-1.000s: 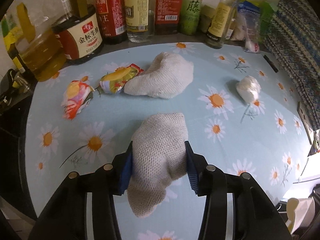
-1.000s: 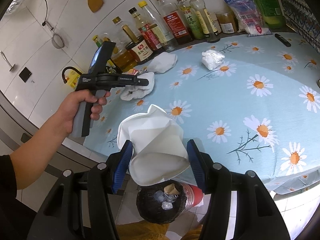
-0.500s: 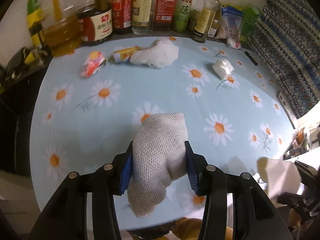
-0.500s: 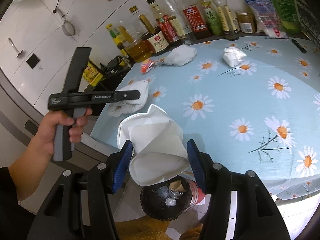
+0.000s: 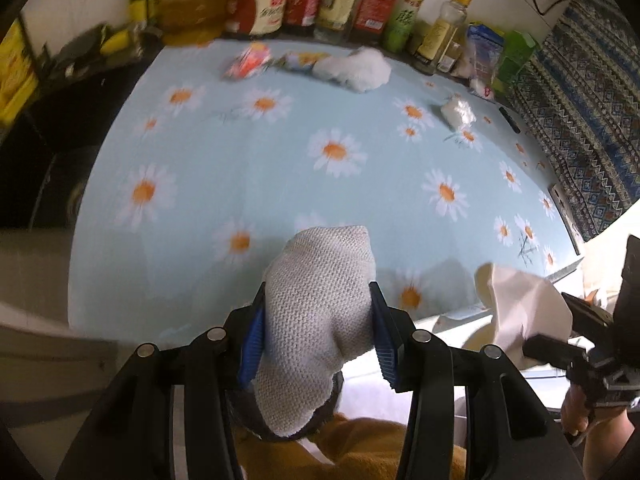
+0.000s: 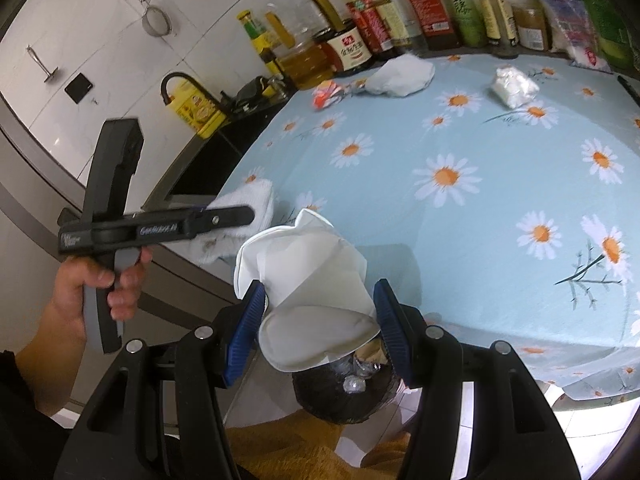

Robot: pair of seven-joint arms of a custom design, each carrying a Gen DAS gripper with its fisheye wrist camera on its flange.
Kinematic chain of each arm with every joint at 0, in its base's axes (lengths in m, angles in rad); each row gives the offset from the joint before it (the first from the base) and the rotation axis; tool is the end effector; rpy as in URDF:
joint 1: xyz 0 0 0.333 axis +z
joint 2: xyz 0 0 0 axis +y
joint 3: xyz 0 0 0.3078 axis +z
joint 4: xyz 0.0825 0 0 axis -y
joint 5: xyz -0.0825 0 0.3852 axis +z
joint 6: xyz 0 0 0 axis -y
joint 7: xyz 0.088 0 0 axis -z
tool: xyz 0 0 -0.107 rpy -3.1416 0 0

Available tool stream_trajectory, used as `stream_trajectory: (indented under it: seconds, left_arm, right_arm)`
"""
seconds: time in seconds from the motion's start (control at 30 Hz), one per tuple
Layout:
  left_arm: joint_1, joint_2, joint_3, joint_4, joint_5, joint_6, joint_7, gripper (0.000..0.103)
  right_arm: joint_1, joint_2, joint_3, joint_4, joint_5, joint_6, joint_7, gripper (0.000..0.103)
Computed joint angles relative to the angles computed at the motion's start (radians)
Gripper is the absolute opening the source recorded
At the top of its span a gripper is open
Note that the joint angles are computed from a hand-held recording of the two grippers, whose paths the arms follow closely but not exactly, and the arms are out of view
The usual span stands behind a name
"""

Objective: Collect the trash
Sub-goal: 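Carry the grey cloth and paper cup down over the black bin with both grippers, then open both grippers to drop the cloth and cup into the bin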

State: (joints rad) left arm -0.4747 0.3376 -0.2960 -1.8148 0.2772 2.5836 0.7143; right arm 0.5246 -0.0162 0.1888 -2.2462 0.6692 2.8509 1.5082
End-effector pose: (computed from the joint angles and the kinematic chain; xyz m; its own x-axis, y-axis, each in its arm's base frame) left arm 0.4895 -0.4581 0.4017 -0.1223 -0.9654 0.2305 -0.9243 0.0261 -0.3807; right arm 0.4445 0.3410 0.4263 0.2831 -0.8412 -0.4607 -0.8915 -0.0538 -0.4497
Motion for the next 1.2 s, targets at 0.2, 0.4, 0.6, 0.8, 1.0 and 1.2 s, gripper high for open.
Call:
stream_trajectory:
  seconds: [0.2,0.4,0.6,0.8,1.0,1.2]
  left_arm:
    - [0.016,-0.078,-0.023,-0.160,-0.069,0.058,-0.054,0.045]
    - [0.031,-0.107,-0.051,-0.258,-0.161,0.083,-0.058,0.045]
    - [0.041,-0.096,-0.073,-0.303,-0.243,0.096,-0.021,0.045]
    - [0.040,-0.081,-0.074,-0.328,-0.272,0.091,-0.011,0.045]
    - [0.050,-0.061,-0.082,-0.348,-0.295,0.089,0.004,0.045]
    - [0.075,-0.039,-0.099,-0.361,-0.350,0.093,0.052,0.046]
  right_arm:
    - [0.003,0.027,0.005,0.023,-0.011,-0.048,-0.005,0.057]
    - [0.007,0.054,0.014,0.039,-0.020,-0.095,-0.008,0.057]
    - [0.013,0.094,0.027,0.068,-0.009,-0.146,-0.027,0.057]
    - [0.029,0.148,0.024,0.089,-0.115,-0.188,0.041,0.057]
    - [0.038,0.224,0.034,0.129,-0.170,-0.241,0.085,0.057]
    - [0.044,0.287,0.031,0.176,-0.209,-0.268,0.154,0.057]
